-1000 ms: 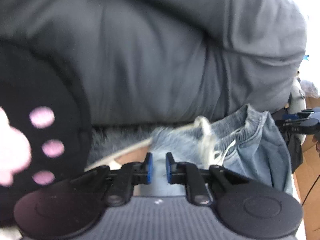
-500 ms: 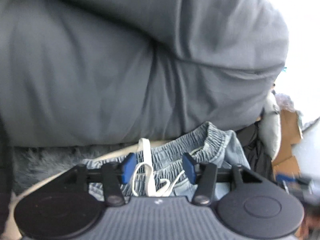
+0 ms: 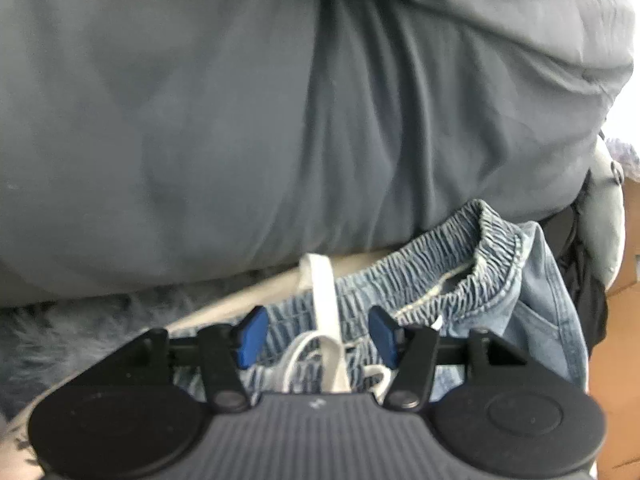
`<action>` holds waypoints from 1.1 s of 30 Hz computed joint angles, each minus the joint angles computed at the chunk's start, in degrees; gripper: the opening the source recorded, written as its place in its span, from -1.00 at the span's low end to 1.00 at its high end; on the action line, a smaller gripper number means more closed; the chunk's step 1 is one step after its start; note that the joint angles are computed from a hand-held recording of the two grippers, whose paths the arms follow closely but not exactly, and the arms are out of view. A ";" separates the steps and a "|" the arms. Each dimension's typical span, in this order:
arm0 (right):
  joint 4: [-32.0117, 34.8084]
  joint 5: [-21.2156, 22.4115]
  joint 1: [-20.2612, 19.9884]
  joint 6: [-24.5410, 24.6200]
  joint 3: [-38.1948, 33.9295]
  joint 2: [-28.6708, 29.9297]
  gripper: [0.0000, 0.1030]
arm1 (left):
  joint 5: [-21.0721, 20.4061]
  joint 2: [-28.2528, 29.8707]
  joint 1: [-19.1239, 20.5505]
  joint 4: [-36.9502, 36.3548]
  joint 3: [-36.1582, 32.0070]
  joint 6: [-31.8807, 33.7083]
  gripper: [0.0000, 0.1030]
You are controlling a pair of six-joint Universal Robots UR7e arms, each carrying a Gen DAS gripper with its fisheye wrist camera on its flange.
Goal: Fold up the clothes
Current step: 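Open both grippers and drop the jeans flat onto the sheet, then move the right gripper over the jeans leg toward its hem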
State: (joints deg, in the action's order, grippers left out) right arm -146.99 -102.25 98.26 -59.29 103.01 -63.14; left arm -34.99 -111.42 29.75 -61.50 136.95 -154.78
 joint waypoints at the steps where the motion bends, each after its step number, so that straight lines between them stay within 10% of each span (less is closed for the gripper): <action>1: -0.53 -0.62 -1.09 0.44 0.89 -1.28 -0.09 | 0.51 -0.15 0.19 -0.22 0.14 0.23 0.13; 4: -3.03 -3.85 -3.54 1.47 3.79 -4.87 -0.09 | 2.58 -1.10 0.44 -0.98 0.80 1.60 0.02; 6: -3.50 -5.65 -4.98 3.36 5.46 -7.44 -0.09 | 2.97 -1.94 0.55 -1.45 1.18 1.83 -0.45; 7: -3.55 -6.18 -5.55 4.24 6.28 -8.81 -0.09 | 2.90 -2.67 0.39 -2.21 1.57 1.84 -1.00; 17: -2.40 -4.67 -13.07 8.08 12.41 -20.72 -0.08 | 4.13 7.05 -7.94 2.52 -2.50 2.04 -0.96; 28: -5.10 -1.65 -19.62 10.15 16.40 -26.55 -0.08 | 0.52 18.71 -3.34 -15.42 -9.23 26.59 -0.92; 33: -2.21 -2.35 -20.18 7.63 15.85 -29.61 -0.07 | -4.70 23.96 -1.96 -18.94 -12.93 33.21 -0.29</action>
